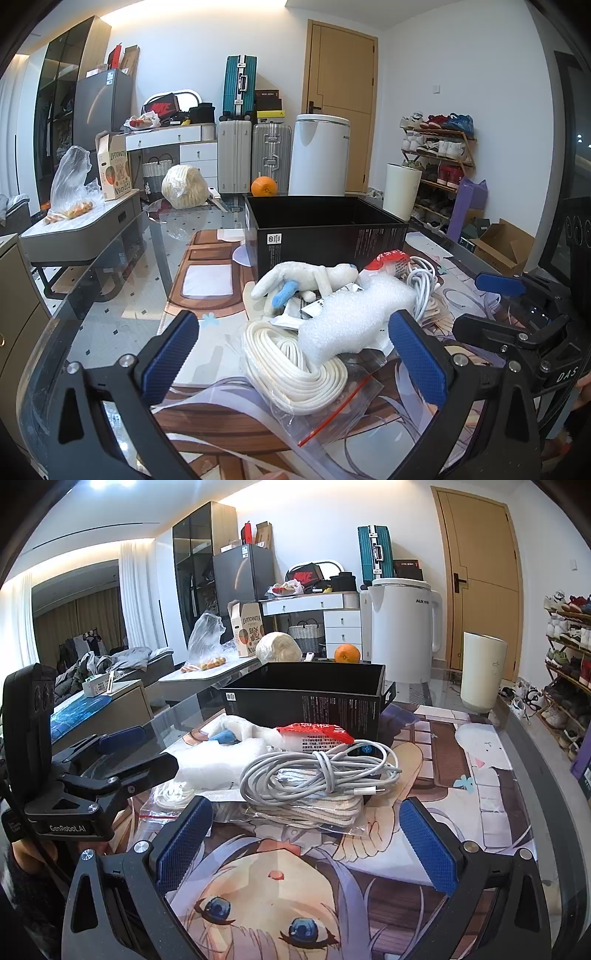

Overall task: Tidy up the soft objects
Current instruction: 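Move both tools toward the pile of soft items beside the black box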

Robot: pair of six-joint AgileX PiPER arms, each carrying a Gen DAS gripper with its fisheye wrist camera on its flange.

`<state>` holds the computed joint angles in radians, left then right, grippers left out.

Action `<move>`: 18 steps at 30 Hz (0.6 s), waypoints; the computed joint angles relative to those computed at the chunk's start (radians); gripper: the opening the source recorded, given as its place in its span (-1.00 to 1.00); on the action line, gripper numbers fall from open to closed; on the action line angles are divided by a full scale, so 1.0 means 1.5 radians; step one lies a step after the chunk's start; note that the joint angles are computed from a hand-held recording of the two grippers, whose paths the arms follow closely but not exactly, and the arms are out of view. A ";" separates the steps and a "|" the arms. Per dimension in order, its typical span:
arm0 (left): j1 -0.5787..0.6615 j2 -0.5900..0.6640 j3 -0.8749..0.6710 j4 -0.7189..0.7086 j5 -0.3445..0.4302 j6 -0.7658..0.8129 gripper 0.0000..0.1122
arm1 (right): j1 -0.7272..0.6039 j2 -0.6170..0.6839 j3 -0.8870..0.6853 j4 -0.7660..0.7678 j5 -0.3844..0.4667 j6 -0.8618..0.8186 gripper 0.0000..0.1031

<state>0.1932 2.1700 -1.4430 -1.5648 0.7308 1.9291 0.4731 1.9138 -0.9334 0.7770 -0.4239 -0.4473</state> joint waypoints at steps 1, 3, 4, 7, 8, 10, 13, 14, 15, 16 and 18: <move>0.000 0.002 -0.001 -0.001 0.000 0.002 0.84 | 0.001 -0.001 0.001 0.004 -0.001 -0.004 0.99; 0.000 0.004 -0.002 -0.002 0.000 0.002 0.84 | 0.000 -0.001 0.001 0.005 0.000 -0.005 0.99; 0.000 0.001 0.001 -0.002 -0.001 0.004 0.84 | 0.001 -0.002 0.001 0.007 0.000 -0.007 0.99; -0.001 0.001 0.001 -0.003 -0.001 0.005 0.84 | 0.001 -0.002 0.002 0.007 -0.001 -0.006 0.99; -0.001 0.001 0.001 -0.002 -0.001 0.004 0.84 | 0.001 -0.002 0.001 0.007 0.000 -0.007 0.99; -0.002 0.002 0.001 -0.004 -0.003 0.005 0.84 | 0.002 -0.002 0.001 0.010 0.000 -0.010 0.99; -0.001 -0.002 0.006 -0.005 -0.002 0.009 0.84 | 0.001 -0.003 0.002 0.008 0.000 -0.007 0.99; -0.002 -0.001 0.006 -0.006 -0.003 0.011 0.84 | -0.001 -0.001 0.002 0.001 0.000 -0.002 0.99; -0.001 -0.002 0.006 -0.005 -0.002 0.010 0.84 | 0.000 -0.002 0.001 0.007 0.000 -0.007 0.99; -0.001 -0.002 0.006 -0.004 -0.002 0.008 0.84 | 0.001 -0.002 0.001 0.010 0.001 -0.009 0.99; -0.001 -0.001 0.009 -0.009 -0.003 0.015 0.84 | 0.001 -0.002 0.001 0.008 0.000 -0.009 0.99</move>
<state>0.1911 2.1685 -1.4298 -1.5784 0.7257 1.9520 0.4742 1.9105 -0.9316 0.7894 -0.4233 -0.4602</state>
